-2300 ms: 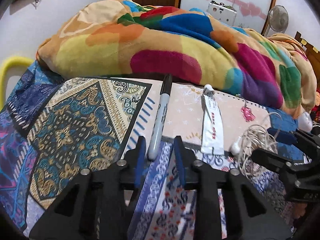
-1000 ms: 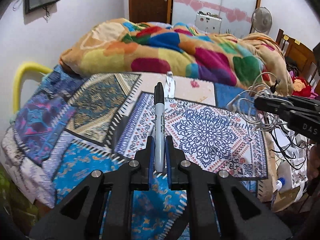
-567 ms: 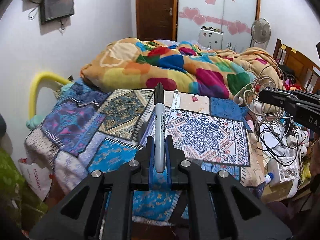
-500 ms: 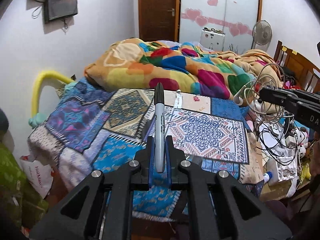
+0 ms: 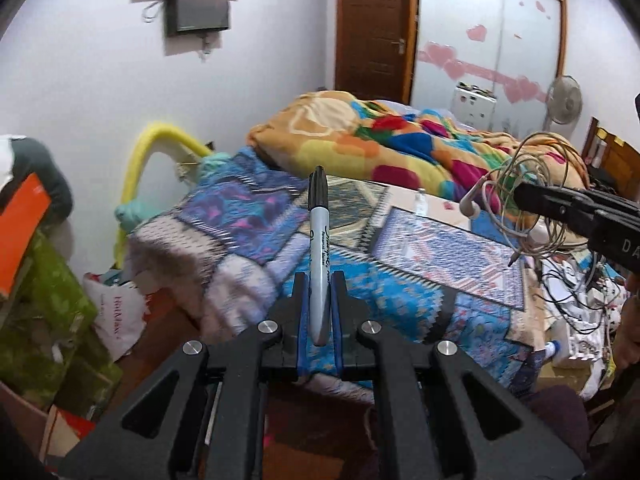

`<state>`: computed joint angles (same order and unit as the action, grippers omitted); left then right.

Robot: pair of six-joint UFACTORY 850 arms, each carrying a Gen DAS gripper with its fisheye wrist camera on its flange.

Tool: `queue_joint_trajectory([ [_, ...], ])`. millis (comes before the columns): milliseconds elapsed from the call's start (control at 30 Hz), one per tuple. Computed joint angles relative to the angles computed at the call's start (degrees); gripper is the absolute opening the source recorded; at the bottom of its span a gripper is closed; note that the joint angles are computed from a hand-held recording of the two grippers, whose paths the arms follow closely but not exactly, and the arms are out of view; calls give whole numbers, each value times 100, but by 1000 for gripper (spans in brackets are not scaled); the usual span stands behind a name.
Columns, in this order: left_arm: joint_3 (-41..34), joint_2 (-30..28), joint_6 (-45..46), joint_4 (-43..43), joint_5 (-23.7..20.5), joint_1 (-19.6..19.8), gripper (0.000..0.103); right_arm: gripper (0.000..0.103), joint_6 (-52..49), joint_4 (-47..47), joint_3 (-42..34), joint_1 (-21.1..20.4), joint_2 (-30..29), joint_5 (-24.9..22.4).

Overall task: Collect trash
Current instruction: 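Carry the marker and white cable in both tools over the white bin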

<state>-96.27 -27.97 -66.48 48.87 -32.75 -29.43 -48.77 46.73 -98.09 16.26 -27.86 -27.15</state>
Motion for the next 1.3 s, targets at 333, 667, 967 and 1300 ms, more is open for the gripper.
queue_joint_trajectory([
  [333,1530,1044,-1273,776,9,289,10,20,51,-212,-16,504,-152,-221],
  [667,2703,1469,-2032,780,278,617,9,20,543,-865,-428,1035,-704,-701],
  [967,3386,1542,-2130,420,595,973,9,20,1005,-1455,-970,1454,-1354,-1211],
  [1300,3830,1214,-2062,-209,1420,1476,9,20,1533,-2226,-2353,1797,-2593,-2234],
])
